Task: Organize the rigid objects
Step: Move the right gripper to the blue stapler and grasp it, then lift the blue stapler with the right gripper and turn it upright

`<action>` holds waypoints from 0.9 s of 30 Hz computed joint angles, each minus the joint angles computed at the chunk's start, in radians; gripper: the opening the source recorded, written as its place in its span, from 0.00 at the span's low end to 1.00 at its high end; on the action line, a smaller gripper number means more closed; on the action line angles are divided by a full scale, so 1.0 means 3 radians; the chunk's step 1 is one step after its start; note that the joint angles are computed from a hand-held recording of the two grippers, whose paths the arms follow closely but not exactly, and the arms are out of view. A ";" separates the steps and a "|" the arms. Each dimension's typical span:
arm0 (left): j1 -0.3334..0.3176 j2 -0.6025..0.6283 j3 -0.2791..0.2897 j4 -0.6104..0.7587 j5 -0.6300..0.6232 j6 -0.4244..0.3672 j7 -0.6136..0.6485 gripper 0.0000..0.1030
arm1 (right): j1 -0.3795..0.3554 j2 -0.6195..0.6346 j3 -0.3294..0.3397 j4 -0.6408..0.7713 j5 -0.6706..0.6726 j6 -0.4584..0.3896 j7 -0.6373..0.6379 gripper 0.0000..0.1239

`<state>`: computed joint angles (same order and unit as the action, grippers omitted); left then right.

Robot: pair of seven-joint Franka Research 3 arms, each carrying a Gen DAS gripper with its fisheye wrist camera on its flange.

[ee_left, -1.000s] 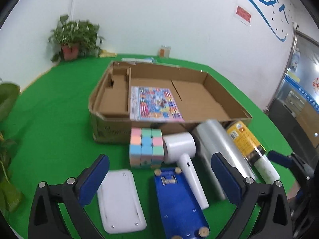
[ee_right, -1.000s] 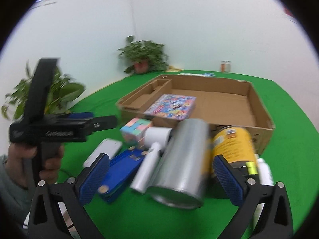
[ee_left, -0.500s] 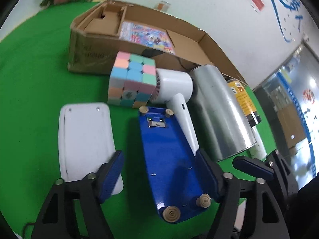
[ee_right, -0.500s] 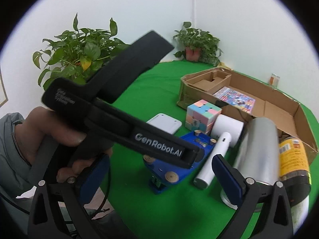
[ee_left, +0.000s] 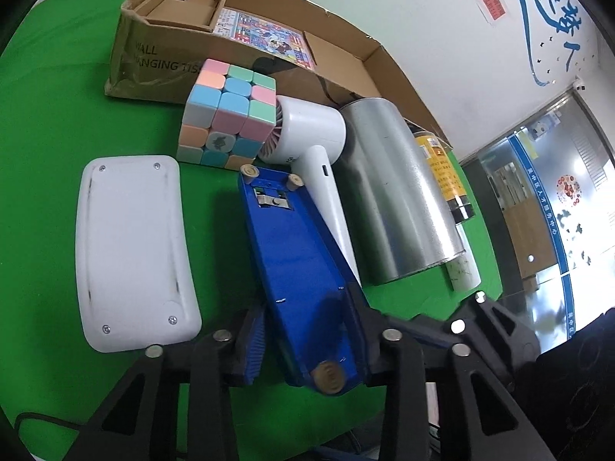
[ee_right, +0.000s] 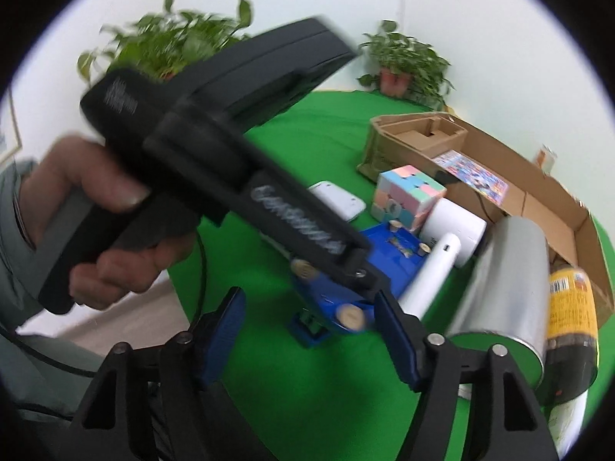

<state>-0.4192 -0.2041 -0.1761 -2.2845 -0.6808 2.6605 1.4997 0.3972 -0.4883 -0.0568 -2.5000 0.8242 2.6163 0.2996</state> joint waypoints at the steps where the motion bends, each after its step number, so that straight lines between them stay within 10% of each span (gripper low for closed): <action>1: -0.0012 -0.0013 0.0009 -0.0007 -0.0042 -0.0001 0.0033 0.26 | -0.0010 -0.0003 0.0056 -0.0037 -0.0029 0.0102 0.0007 0.54; 7: -0.0011 -0.0107 0.0011 -0.0049 0.0013 0.0005 -0.0017 0.17 | -0.0072 0.0073 0.0185 -0.0084 -0.0308 0.0470 0.0411 0.29; 15: -0.0031 -0.0126 -0.0036 -0.0001 0.0368 -0.0057 -0.0270 0.17 | 0.0000 0.0063 -0.0258 0.0091 0.0131 -0.0271 0.0657 0.28; 19: -0.0200 -0.0168 0.0116 -0.0038 -0.0193 -0.0053 0.0180 0.26 | -0.0141 0.0127 -0.0339 0.0178 0.0377 -0.0806 0.0766 0.17; 27: -0.0092 -0.0305 0.0102 -0.0222 0.0141 0.0048 -0.0163 0.64 | -0.0378 -0.0115 0.0055 -0.0084 0.0050 -0.0265 0.0934 0.26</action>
<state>-0.4469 -0.2954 -0.1456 -2.3511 -0.6387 2.6749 1.4509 0.2837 -0.5227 -0.0403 -2.5253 0.8393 2.5367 0.5798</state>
